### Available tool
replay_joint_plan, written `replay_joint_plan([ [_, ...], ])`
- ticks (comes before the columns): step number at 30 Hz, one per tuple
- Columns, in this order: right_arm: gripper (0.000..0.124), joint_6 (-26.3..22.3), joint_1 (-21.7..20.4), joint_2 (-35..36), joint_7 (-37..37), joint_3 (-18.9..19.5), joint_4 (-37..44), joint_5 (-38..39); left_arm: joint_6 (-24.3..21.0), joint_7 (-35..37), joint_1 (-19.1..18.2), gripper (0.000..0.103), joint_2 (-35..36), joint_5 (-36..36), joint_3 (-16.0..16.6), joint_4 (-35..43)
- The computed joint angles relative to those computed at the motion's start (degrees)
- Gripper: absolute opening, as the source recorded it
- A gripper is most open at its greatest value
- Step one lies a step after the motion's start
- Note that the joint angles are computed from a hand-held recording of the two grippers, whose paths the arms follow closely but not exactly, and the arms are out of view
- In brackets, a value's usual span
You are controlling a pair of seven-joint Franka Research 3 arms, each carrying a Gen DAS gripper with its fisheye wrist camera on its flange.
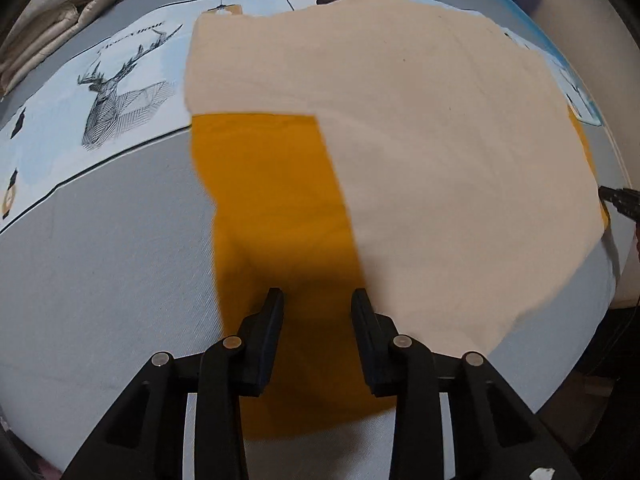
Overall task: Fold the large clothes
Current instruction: 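Open the tools and press the folded jacket bundle with the left tool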
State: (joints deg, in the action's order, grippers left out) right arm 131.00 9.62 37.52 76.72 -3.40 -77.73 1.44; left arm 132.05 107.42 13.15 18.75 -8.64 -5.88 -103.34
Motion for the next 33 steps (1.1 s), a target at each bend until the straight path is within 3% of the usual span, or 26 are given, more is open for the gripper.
replay_joint_plan([
  [4, 0.018, -4.1, 0.8, 0.1, 0.6, -1.4, -0.4, -2.5, -2.3, -4.7, -2.6, 0.033, -0.6, 9.9, 2.4, -2.8],
  [9, 0.018, -3.2, 2.5, -3.9, 6.1, -3.1, -4.4, -6.4, 2.0, -12.3, -5.1, 0.028, -5.4, 19.1, 3.4, -7.9],
  [14, 0.018, 10.8, 3.3, -16.5, 13.9, -2.7, -17.2, -8.1, 10.8, -19.2, -5.9, 0.027, -15.4, 20.7, 2.9, -14.9],
  [17, 0.02, 21.0, 3.7, -26.3, 18.7, -1.1, -27.4, -8.1, 16.4, -22.2, -6.8, 0.027, -23.5, 17.7, 2.5, -20.9],
  [21, 0.031, 32.3, 4.1, -36.0, 26.0, 1.9, -40.6, -10.3, 24.4, -27.8, -8.8, 0.027, -30.9, 14.2, 2.0, -30.2],
  [23, 0.031, 33.0, 4.0, -37.1, 29.9, 3.6, -43.7, -13.0, 25.8, -32.5, -9.1, 0.027, -33.3, 16.2, 1.0, -34.1],
  [26, 0.031, 33.4, 4.1, -39.3, 34.7, 5.7, -47.4, -16.8, 21.2, -34.8, -11.2, 0.019, -34.7, 15.1, 1.4, -35.0],
  [33, 0.031, 34.4, 4.1, -37.7, 36.0, 7.6, -46.8, -22.1, 27.9, -37.5, -11.9, 0.019, -35.9, 18.7, 1.8, -38.6],
])
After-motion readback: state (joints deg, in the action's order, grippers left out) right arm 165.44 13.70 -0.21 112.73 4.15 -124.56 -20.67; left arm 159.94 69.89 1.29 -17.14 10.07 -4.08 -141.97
